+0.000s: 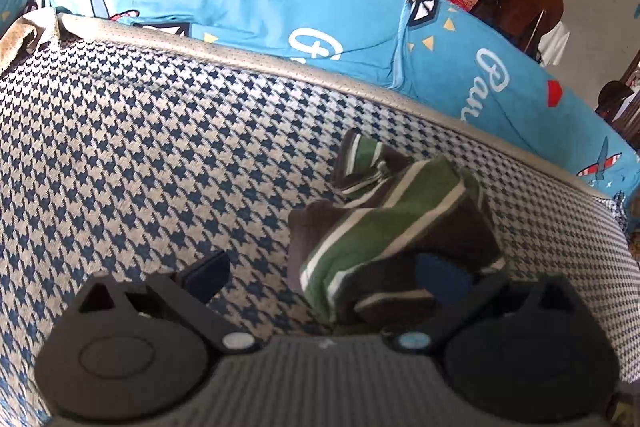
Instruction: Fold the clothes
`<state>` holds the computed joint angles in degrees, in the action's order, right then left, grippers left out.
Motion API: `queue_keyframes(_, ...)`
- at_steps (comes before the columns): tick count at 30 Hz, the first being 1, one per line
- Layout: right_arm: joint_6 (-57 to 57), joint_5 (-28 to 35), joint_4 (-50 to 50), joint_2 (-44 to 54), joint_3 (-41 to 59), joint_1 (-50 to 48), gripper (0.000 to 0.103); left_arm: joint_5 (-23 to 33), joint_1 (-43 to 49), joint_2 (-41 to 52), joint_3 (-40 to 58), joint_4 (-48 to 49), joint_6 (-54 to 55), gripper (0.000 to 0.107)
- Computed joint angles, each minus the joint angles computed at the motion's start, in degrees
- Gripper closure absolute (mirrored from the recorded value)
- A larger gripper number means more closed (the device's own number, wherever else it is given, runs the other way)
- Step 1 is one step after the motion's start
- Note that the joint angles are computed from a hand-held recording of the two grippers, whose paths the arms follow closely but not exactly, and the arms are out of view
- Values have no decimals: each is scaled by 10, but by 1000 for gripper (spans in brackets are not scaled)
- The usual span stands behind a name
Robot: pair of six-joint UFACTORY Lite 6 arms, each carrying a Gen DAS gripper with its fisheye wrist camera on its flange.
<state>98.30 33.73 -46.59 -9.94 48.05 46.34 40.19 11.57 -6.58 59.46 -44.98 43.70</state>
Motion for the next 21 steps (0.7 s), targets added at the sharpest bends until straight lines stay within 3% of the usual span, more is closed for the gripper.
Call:
queue_keyframes(6,12,45,18,-28,-13,48,96,7,17,-30,-18,-62,61,4)
queue_keyframes(11,15,74,48,-48,-15,83,95,2,5,-10,-7,-54,55,4)
queue_keyframes(15,64,120,-55,-75,-10,125,94,-20,-6,-1,-8,-39,28,4)
queue_keyframes(17,92,144,-116,-80,-8,138,86,-29,-6,-5,-10,-53,40,4)
queue_keyframes(21,149,74,-194,-85,-22,90,78,-54,-21,-3,-4,-55,38,4)
